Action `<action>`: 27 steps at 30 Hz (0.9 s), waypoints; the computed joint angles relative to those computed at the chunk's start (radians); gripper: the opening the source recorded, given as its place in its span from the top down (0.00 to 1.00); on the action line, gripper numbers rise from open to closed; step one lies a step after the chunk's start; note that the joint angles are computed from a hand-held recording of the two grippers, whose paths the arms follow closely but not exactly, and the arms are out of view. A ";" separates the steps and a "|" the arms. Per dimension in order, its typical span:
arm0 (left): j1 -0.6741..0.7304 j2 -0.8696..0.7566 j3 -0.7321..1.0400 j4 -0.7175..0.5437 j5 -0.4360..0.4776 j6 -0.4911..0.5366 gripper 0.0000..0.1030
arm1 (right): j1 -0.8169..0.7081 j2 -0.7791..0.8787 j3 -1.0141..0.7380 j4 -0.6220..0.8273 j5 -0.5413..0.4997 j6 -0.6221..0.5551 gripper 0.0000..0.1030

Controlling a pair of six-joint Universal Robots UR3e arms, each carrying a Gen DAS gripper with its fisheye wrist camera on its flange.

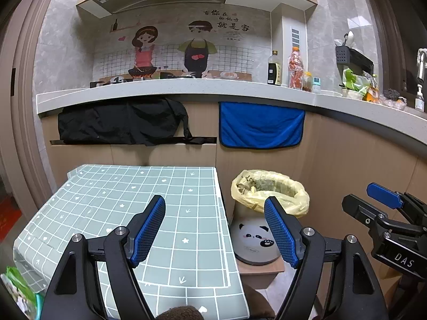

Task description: Collect trash

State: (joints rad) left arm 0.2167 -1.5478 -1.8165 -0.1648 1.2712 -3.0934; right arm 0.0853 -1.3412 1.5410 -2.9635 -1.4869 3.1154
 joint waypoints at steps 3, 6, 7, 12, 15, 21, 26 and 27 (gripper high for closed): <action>-0.006 -0.001 0.002 -0.002 0.004 0.000 0.26 | -0.003 0.000 0.000 -0.001 0.002 -0.001 0.34; -0.001 -0.001 0.000 -0.006 -0.007 0.010 0.26 | -0.005 0.000 -0.001 0.001 0.002 0.000 0.34; -0.002 0.000 0.000 -0.006 -0.007 0.011 0.26 | -0.005 0.001 -0.002 0.000 0.003 -0.001 0.34; -0.001 -0.002 0.001 -0.005 -0.008 0.011 0.26 | -0.006 -0.002 0.003 -0.005 0.000 0.000 0.34; -0.001 -0.002 0.001 -0.005 -0.008 0.012 0.26 | -0.006 -0.002 0.003 -0.002 0.001 0.000 0.34; -0.008 -0.004 0.001 -0.002 -0.002 0.010 0.26 | -0.009 -0.001 0.003 -0.007 0.003 -0.003 0.34; -0.011 -0.006 0.002 -0.001 0.003 0.007 0.26 | -0.010 -0.002 0.005 -0.006 0.005 -0.001 0.34; -0.012 -0.006 0.002 -0.001 0.004 0.007 0.26 | -0.010 -0.002 0.004 -0.005 0.005 -0.002 0.34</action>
